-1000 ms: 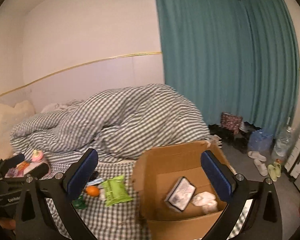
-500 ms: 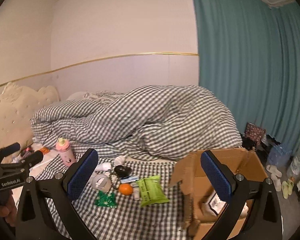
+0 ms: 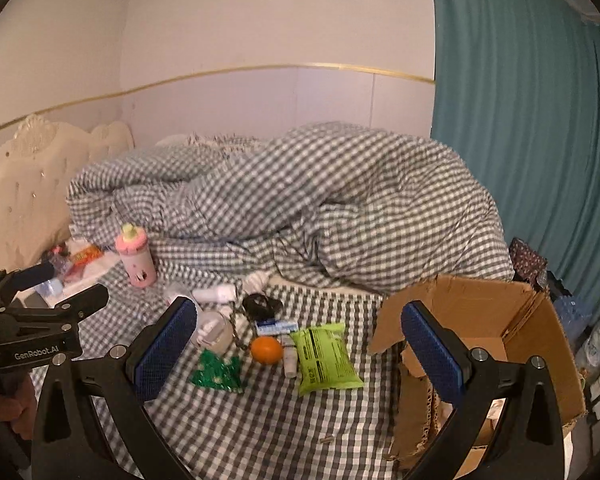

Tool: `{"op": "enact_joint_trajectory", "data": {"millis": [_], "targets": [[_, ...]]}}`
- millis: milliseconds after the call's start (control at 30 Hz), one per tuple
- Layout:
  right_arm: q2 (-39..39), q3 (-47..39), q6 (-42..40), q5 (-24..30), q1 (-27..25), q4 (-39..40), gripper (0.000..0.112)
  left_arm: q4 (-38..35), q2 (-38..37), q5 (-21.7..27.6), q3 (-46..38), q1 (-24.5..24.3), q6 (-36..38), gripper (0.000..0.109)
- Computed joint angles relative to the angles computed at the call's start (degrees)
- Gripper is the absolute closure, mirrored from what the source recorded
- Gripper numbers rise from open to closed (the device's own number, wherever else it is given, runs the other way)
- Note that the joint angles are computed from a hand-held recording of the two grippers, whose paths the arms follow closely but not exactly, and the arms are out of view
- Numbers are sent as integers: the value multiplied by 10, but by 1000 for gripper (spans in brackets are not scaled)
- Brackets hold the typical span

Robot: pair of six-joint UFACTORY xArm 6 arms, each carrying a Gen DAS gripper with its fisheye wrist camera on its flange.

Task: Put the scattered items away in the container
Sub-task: 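Move both tools back over the scattered items on the bed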

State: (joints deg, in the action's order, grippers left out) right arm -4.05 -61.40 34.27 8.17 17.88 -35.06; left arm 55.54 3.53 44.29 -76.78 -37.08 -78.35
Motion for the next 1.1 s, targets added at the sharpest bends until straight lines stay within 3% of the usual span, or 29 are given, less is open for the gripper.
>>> {"op": "enact_joint_trajectory", "data": {"millis": [433,1100], "targets": [[114,-48,-216,12,-1,223,10,-81,107,-44,-54,37,68,6],[246,-134,-384,38,0,379,10,-218,304,-100,-176,60,175,6]]}}
